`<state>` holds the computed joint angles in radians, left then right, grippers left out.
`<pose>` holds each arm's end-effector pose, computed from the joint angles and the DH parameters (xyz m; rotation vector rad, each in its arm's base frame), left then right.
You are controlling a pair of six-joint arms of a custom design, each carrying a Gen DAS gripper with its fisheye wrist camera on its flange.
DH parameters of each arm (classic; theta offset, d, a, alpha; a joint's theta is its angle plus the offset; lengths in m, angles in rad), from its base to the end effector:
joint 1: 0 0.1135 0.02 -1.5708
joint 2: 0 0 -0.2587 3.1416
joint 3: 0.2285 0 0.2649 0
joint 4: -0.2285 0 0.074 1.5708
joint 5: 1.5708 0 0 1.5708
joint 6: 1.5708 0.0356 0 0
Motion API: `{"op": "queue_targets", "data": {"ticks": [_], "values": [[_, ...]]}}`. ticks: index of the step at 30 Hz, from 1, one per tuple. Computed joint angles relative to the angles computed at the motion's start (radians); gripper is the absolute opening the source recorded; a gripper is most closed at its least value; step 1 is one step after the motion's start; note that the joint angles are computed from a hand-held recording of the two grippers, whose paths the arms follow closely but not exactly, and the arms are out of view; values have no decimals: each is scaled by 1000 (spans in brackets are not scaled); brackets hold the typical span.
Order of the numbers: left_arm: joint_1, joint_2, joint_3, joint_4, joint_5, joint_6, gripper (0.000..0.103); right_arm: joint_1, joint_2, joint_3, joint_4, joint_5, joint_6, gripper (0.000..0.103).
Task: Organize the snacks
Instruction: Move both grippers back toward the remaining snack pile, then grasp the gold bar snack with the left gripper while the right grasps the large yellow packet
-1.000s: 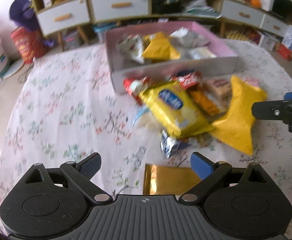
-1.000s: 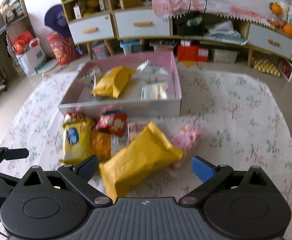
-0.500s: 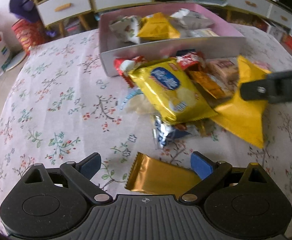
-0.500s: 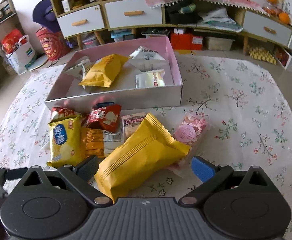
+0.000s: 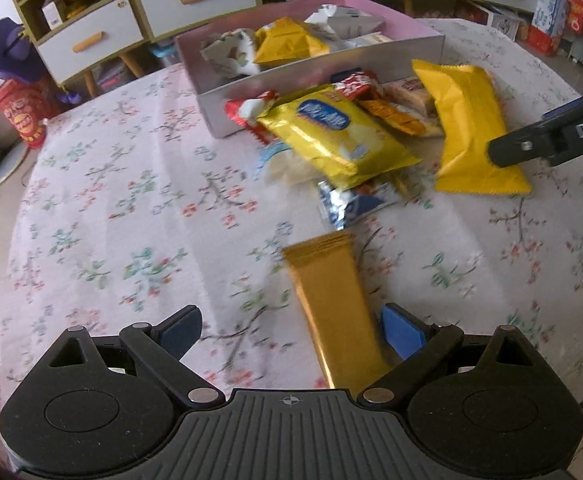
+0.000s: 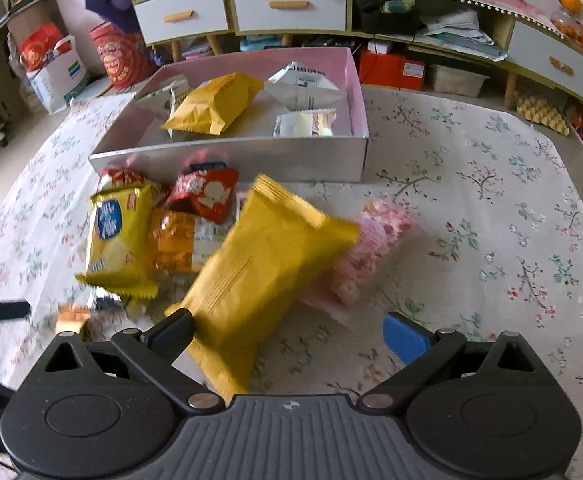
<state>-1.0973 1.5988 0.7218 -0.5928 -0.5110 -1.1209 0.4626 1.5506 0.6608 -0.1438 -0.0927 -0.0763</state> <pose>0.1290 -0.2136 0.1076 -0.0658 2.6334 0.1873 0.2490 0.1278 0.1154 -0.7297 2.5166 0.2577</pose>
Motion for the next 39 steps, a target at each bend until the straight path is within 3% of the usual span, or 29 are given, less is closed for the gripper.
{"op": "queue_targets", "data": {"ticks": [9,16,25,29,39], "values": [[-23,-20,-5,32,0,-17,95,-18,-17,1,-1,-44,48,83],[-36,16,24,60,12,-7,77,44,9,0,41,-8,65,82],[-48,5,23,78,9,4,45,86,50,1,89,28,77,77],[-50,2,24,72,2,-5,32,99,51,-6,103,29,71,68],[-47,-3,17,65,-14,-27,26,103,46,-5,86,2,63,48]]}}
